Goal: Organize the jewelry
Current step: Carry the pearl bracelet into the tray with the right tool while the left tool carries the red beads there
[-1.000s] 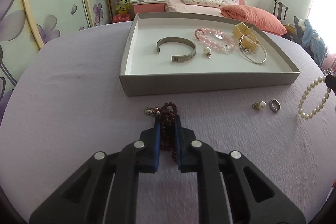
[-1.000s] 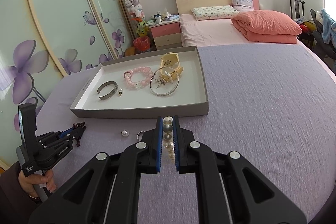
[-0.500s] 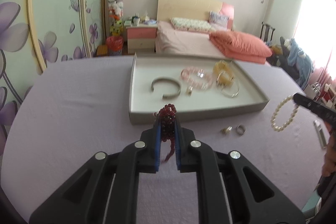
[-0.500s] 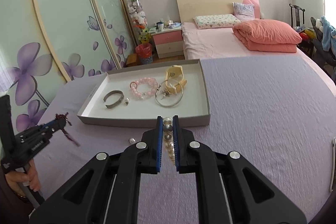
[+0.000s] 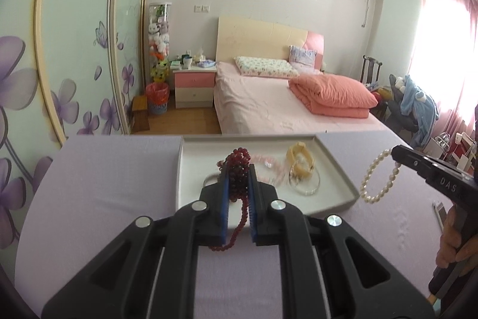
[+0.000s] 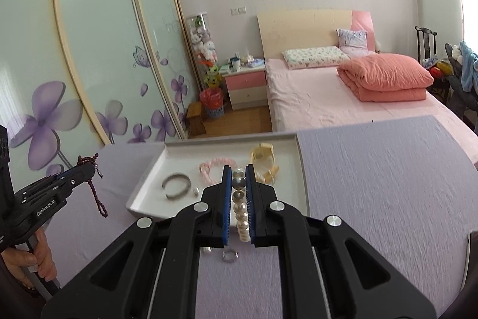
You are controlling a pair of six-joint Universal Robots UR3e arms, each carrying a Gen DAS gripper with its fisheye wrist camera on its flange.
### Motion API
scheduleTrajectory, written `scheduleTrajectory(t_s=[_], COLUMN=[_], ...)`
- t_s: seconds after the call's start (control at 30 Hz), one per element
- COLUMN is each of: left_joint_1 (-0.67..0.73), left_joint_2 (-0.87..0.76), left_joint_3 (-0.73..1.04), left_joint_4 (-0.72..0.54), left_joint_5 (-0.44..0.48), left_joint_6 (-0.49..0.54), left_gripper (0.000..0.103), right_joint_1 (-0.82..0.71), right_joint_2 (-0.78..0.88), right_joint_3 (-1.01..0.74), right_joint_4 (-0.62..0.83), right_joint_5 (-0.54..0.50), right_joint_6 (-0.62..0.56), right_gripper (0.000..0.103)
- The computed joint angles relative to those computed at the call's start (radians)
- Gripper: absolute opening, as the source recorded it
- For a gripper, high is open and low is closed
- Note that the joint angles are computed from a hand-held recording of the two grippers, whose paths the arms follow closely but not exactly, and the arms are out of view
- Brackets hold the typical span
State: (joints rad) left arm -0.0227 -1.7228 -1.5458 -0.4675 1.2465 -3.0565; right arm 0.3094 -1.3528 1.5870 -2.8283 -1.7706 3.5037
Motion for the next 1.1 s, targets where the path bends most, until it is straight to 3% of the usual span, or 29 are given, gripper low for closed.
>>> scheduleTrajectory(t_s=[0.3, 0.7, 1.1], left_joint_1=[-0.05, -0.071, -0.08], left_joint_2=[-0.271, -0.542, -0.63], left_joint_3=[0.355, 0.697, 0.777], left_joint_4=[-0.077, -0.186, -0.204], left_joint_5=[0.047, 0.09, 0.082], left_joint_6=[-0.071, -0.064, -0.059], left_gripper=[0.011, 0.011, 0.011], right_joint_1=[-0.052, -0.071, -0.068], right_joint_2=[0.159, 0.454, 0.501], right_joint_3=[-0.187, -0.527, -0.571], right_joint_4=[0.035, 0.189, 0.233], right_joint_5=[0.059, 0.154, 0.124], right_joint_6=[-0.025, -0.048, -0.048], right_gripper=[0.009, 0.009, 0.01])
